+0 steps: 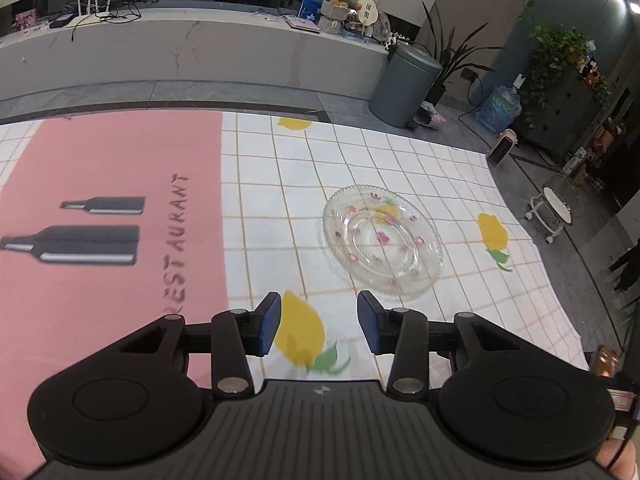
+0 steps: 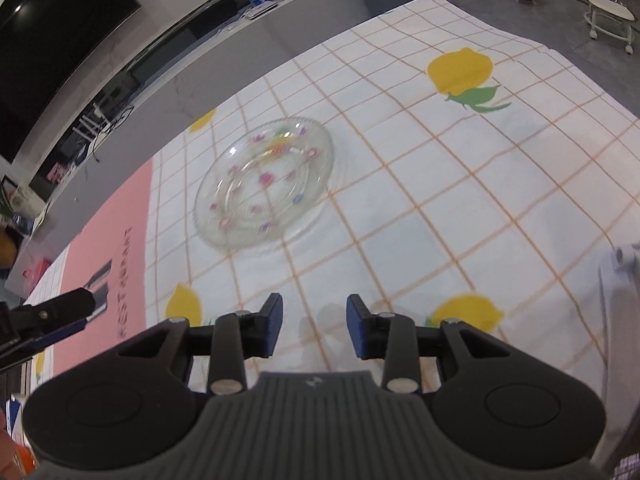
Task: Organize plates and bowls
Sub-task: 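Open both grippers to release the white plate and move toward the other glass plate, then close both grippers on the rim of the flower-painted glass plate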
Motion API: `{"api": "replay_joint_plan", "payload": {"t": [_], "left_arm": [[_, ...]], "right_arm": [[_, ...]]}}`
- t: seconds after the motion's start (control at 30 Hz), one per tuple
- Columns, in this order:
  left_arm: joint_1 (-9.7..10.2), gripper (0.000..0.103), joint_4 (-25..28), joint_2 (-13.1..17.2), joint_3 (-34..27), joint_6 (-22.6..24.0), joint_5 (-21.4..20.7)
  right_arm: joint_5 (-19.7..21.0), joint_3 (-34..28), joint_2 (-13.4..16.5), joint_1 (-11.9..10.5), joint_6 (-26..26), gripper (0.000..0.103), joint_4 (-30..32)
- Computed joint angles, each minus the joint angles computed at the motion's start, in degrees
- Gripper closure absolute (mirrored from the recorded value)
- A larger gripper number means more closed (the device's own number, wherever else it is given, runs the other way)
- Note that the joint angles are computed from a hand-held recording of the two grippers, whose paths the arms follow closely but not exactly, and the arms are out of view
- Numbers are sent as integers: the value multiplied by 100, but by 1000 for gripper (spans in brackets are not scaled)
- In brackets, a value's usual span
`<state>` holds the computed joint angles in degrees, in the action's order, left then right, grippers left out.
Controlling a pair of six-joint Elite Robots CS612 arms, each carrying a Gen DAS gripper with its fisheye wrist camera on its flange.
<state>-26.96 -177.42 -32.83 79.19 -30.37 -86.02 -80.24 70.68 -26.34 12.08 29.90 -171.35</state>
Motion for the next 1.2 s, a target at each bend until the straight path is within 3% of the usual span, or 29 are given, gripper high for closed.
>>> {"api": "replay_joint_plan", "payload": {"t": [0.3, 0.63, 0.77, 1.0, 1.03, 1.13, 1.2], "left_arm": [[118, 54, 329, 521, -846, -102, -231], [242, 54, 735, 1024, -1649, -568, -694], [287, 55, 801, 1166, -1858, -881, -830], [312, 55, 707, 1305, -2052, -1025, -745], [309, 57, 725, 1311, -2071, -1025, -732], [314, 84, 890, 1336, -2154, -926, -908], [283, 86, 916, 1293, -2089, -850, -769]], "right_arm": [[-100, -593, 347, -66, 302, 65, 91], [30, -1064, 673, -146, 877, 66, -179], [33, -1255, 790, -156, 962, 70, -209], [97, -1478, 944, -173, 1070, 75, -324], [120, -1504, 963, -171, 1084, 77, -326], [166, -1542, 982, -162, 1113, 87, -270], [155, -1498, 950, -164, 1195, 96, -208]]}}
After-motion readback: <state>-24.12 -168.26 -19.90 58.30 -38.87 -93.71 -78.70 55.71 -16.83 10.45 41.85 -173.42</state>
